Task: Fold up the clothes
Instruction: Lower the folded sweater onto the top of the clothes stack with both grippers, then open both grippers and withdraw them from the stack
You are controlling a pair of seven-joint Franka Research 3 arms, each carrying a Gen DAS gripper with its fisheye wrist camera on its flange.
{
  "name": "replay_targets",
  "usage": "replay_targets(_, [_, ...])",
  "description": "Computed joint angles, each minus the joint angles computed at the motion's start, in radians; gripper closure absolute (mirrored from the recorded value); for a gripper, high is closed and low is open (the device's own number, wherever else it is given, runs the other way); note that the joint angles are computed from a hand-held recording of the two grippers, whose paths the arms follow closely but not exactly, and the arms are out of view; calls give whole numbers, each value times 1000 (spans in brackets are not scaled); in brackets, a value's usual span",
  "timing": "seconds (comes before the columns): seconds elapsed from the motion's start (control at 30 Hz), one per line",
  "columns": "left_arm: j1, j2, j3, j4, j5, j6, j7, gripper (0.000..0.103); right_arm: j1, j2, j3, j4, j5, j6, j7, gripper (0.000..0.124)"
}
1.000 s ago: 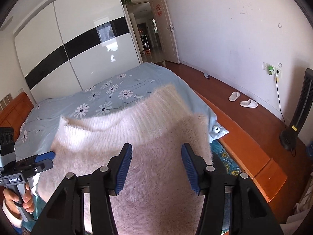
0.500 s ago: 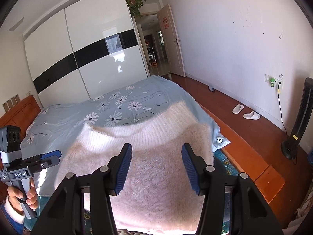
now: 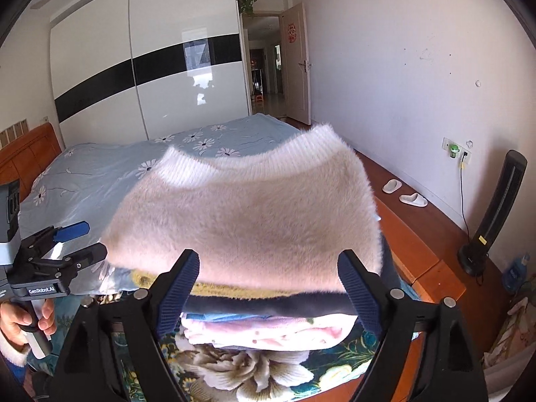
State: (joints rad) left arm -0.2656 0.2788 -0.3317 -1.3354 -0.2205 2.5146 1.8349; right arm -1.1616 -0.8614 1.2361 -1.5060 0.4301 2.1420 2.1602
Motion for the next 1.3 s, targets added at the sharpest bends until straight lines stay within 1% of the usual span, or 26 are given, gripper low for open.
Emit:
replay_targets(0.03, [6, -14, -3, -26, -14, 3, 2, 9, 9, -1, 0, -10, 4, 1, 1, 32])
replay_targets(0.07, [11, -27, -6, -50, -29, 10, 8, 2, 20, -5, -2, -21, 7, 2, 6, 32])
replay_targets(0.1, [15, -39, -8, -73, -45, 17, 15, 0, 31, -8, -3, -33, 8, 5, 11, 31])
replay_targets(0.23, [13, -90, 2, -173, -68, 82, -5, 0, 57, -17, 4, -65, 5, 12, 43, 30])
replay_targets(0.3, [14, -105, 4, -203, -83, 91, -11, 0, 60, -25, 10, -72, 0, 10, 62, 30])
replay_targets(0.43, [7, -142, 15, -271, -70, 126, -20, 0, 68, -36, 23, -82, 4, 8, 83, 30])
replay_targets(0.67, [6, -196, 26, -357, -151, 164, 18, 0, 80, -63, 35, -89, 25, -9, 98, 30])
replay_targets(0.8, [-15, -217, 49, -400, -21, 205, -72, 0, 67, -91, 41, -70, 39, -48, 102, 30])
replay_targets(0.87, [-22, -232, 58, -430, 60, 240, -133, 0, 63, -107, 37, -66, 55, -57, 100, 30])
replay_targets(1.03, [-25, -260, 67, -480, 127, 282, -192, 0, 42, -145, 31, -38, 91, -94, 95, 30])
replay_targets(1.13, [-26, -274, 69, -499, 95, 293, -167, 0, 19, -176, 20, -5, 105, -133, 88, 29])
replay_targets(1.3, [-34, -300, 76, -524, 35, 296, -112, 0, -2, -213, -8, 32, 143, -176, 71, 29])
